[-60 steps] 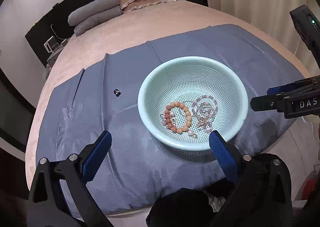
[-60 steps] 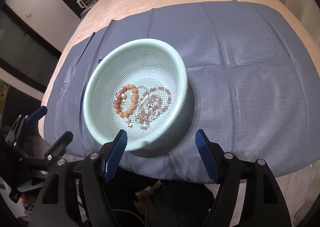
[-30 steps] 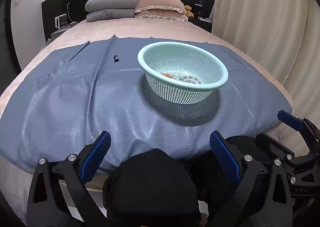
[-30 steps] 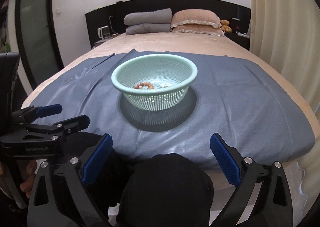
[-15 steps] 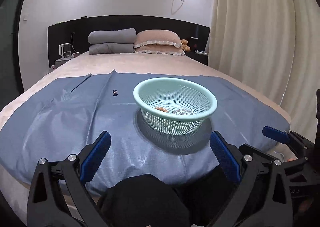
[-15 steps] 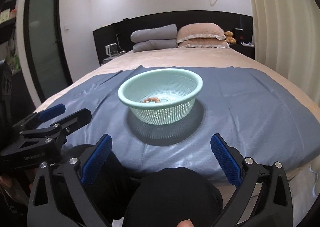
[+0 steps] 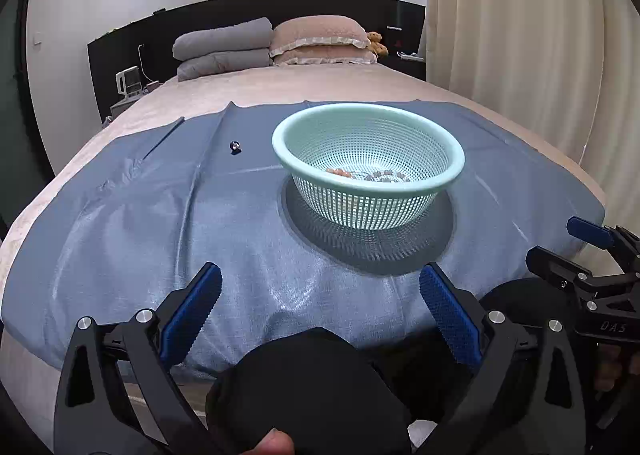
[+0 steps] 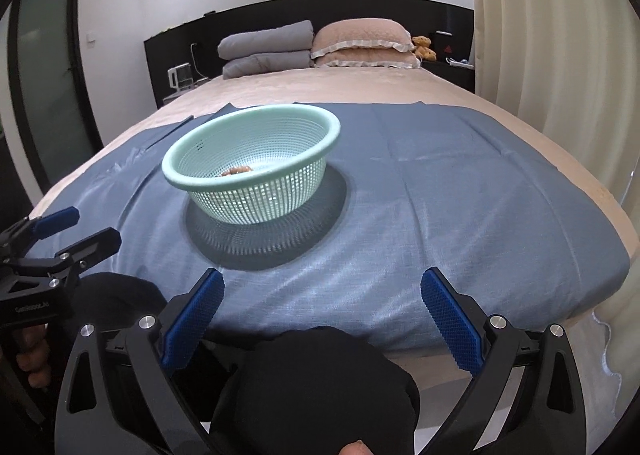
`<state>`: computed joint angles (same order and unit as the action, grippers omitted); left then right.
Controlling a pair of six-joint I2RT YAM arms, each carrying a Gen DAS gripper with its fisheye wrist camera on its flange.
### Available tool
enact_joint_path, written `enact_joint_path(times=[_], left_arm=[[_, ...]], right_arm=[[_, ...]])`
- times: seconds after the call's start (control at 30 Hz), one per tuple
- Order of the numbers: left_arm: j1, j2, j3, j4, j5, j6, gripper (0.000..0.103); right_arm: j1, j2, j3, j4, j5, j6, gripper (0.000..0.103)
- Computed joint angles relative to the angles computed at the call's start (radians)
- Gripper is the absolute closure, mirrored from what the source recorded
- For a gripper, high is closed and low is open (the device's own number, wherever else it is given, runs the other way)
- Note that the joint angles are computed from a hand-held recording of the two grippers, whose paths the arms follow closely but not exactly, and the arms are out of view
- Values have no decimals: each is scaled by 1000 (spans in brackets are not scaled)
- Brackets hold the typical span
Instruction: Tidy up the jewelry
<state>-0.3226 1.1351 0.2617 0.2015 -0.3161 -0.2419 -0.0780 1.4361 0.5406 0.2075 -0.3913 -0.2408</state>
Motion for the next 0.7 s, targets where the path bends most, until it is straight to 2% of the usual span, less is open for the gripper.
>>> enact_joint_path(times=[0.2, 0.43, 0.57, 0.7], left_arm=[[-31, -1, -18, 26, -15, 25, 6], [-47, -35, -42, 40, -31, 26, 6], [-13, -49, -50, 37, 9, 16, 6], [37, -72, -63, 39, 94, 20, 6]], right_arm=[[-37, 6, -15, 28, -58, 4, 8], [-34, -2, -25, 36, -50, -9, 8], [-35, 2, -21, 31, -51, -10, 8], [-35, 7, -15, 26, -52, -11, 8]])
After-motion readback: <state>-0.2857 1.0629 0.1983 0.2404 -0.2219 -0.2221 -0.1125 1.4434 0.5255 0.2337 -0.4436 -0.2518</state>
